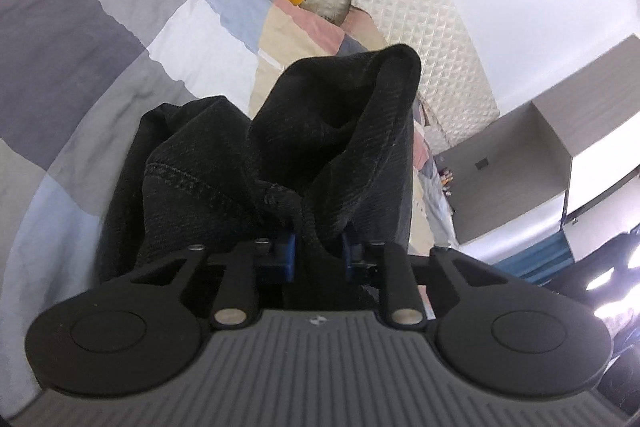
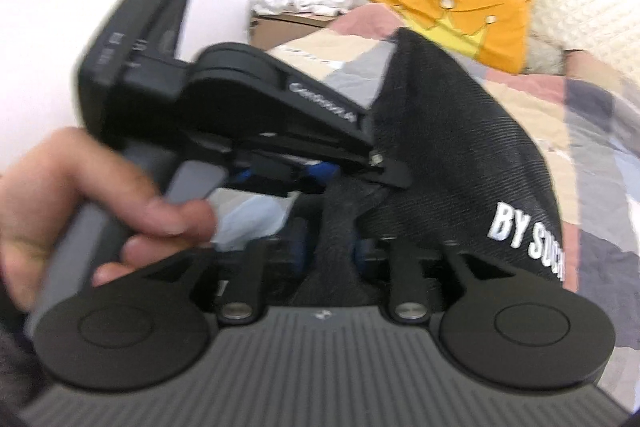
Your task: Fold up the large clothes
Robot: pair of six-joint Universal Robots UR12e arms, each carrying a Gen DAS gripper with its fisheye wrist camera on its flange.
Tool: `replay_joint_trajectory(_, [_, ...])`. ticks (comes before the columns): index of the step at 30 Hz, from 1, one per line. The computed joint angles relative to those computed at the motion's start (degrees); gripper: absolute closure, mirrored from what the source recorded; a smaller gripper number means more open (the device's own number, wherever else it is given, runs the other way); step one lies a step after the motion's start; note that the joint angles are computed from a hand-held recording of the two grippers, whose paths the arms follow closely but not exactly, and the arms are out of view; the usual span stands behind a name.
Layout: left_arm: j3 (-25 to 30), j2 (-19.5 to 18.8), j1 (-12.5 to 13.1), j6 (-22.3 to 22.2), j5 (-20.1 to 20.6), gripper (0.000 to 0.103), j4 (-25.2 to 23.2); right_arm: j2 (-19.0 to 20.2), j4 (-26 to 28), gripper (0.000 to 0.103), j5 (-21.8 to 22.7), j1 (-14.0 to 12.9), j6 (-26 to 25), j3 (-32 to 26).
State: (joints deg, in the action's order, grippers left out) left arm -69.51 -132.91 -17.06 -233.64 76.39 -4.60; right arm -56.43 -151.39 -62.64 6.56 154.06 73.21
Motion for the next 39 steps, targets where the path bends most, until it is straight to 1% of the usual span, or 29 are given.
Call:
replay_joint_trajectory(1, [0.1, -0.1, 0.1, -0.6, -0.1, 0.080, 0.2, -0.1, 0.8, 0.062, 1.2, -0.1, 0.0, 0.0])
replay_joint_trajectory(2, [0.3, -0.2, 0.1, -0.8, -0.1, 0.081, 0.2, -0.5, 1.7, 0.060, 2.5, -0.5, -0.3, 0.1])
replay_joint_trajectory(3, [0.4, -0.4, 0.1, -0.8, -0.3, 0.081, 0.2, -0.8, 2.8, 0.057, 3.9, -0.9, -1.1, 0.3])
replay_joint_trajectory(4, [0.6, -0.5, 0.2, -0.8, -0.4, 0.081, 0.3, -1.3, 3.8, 0.052, 5.6, -1.3, -2.0, 0.7])
replay_joint_trajectory(5, [0.6, -0.5, 0.3, -1.2, -0.6, 0.081, 0.4, -1.9, 4.9, 0.051, 7.2, -1.8, -2.8, 1.0])
replay_joint_trajectory(8, [0.9, -0.8, 0.6, -1.6, -1.2, 0.081, 0.5, -3.6, 7.6, 0.051, 10.4, -3.0, -5.8, 2.2])
replay_joint_trajectory(11, [0.9, -1.0, 1.1, -2.3, -2.3, 0.082, 1.2, -5.5, 9.1, 0.051, 13.4, -4.5, -7.4, 3.8])
replay_joint_trajectory(14, [0.8, -1.0, 1.3, -2.0, -2.7, 0.083, 1.9, -6.2, 9.8, 0.051, 17.0, -6.1, -6.8, 4.1])
replay_joint_trajectory(15, [0.8, -1.0, 1.4, -2.3, -2.7, 0.083, 2.1, -6.4, 10.2, 0.051, 19.2, -7.1, -5.3, 4.3])
replay_joint_trajectory(17, [0.7, -1.0, 1.5, -3.3, -2.7, 0.084, 3.1, -5.9, 10.0, 0.051, 21.7, -8.5, -0.8, 3.8])
replay_joint_trajectory(18, [0.7, -1.1, 1.6, -3.9, -2.6, 0.085, 3.5, -5.4, 9.0, 0.051, 21.6, -8.7, 1.1, 3.4])
replay_joint_trajectory(19, [0.7, -1.1, 1.7, -4.4, -2.6, 0.085, 4.0, -5.1, 7.7, 0.051, 20.4, -8.7, 2.3, 3.4])
replay_joint_trajectory(20, [0.7, -1.2, 1.8, -5.1, -2.5, 0.085, 4.5, -4.7, 6.7, 0.048, 18.1, -8.5, 3.1, 3.0])
replay_joint_trajectory(21, [0.8, -1.3, 1.8, -5.8, -2.4, 0.085, 5.0, -4.2, 6.3, 0.048, 16.3, -8.2, 3.4, 2.7])
replay_joint_trajectory(26, [1.1, -1.3, 2.3, -6.3, -1.7, 0.086, 5.6, -2.6, 11.1, 0.050, 14.1, -6.5, -1.9, 2.4])
replay_joint_trajectory(28, [1.1, -1.1, 2.5, -5.2, -1.1, 0.086, 4.5, -2.1, 10.0, 0.049, 14.2, -5.9, -2.3, 3.0])
replay_joint_trajectory(29, [0.8, -0.9, 2.8, -5.1, -1.4, 0.086, 4.4, -1.8, 9.9, 0.049, 14.4, -5.6, -2.2, 3.0])
replay_joint_trajectory(31, [0.2, -0.9, 3.5, -3.6, -3.5, 0.086, 5.0, -1.2, 9.6, 0.049, 14.6, -5.2, -1.6, 2.8])
replay_joint_trajectory(32, [-0.1, -0.8, 3.8, -3.6, -4.8, 0.085, 5.4, -0.9, 9.5, 0.049, 14.5, -4.9, -1.5, 2.7])
replay_joint_trajectory(33, [-0.5, -0.6, 4.0, -3.3, -5.2, 0.085, 4.8, -0.6, 9.8, 0.049, 14.2, -4.6, -1.8, 2.5])
replay_joint_trajectory(35, [-1.1, 0.1, 4.0, 0.3, -4.7, 0.082, 2.5, 0.0, 10.5, 0.049, 13.2, -4.0, -3.1, 2.1])
replay_joint_trajectory(36, [-1.4, 0.2, 4.1, 1.0, -5.0, 0.080, 2.3, 0.1, 10.7, 0.049, 12.8, -3.8, -3.3, 2.0])
replay_joint_trajectory(38, [-2.2, 0.5, 4.2, 0.4, -5.1, 0.074, 2.6, 0.3, 10.8, 0.049, 12.3, -3.6, -3.6, 2.0])
replay_joint_trajectory(39, [-2.4, 0.7, 4.1, 0.6, -4.4, 0.071, 2.2, 0.4, 10.8, 0.049, 12.3, -3.6, -3.3, 2.0])
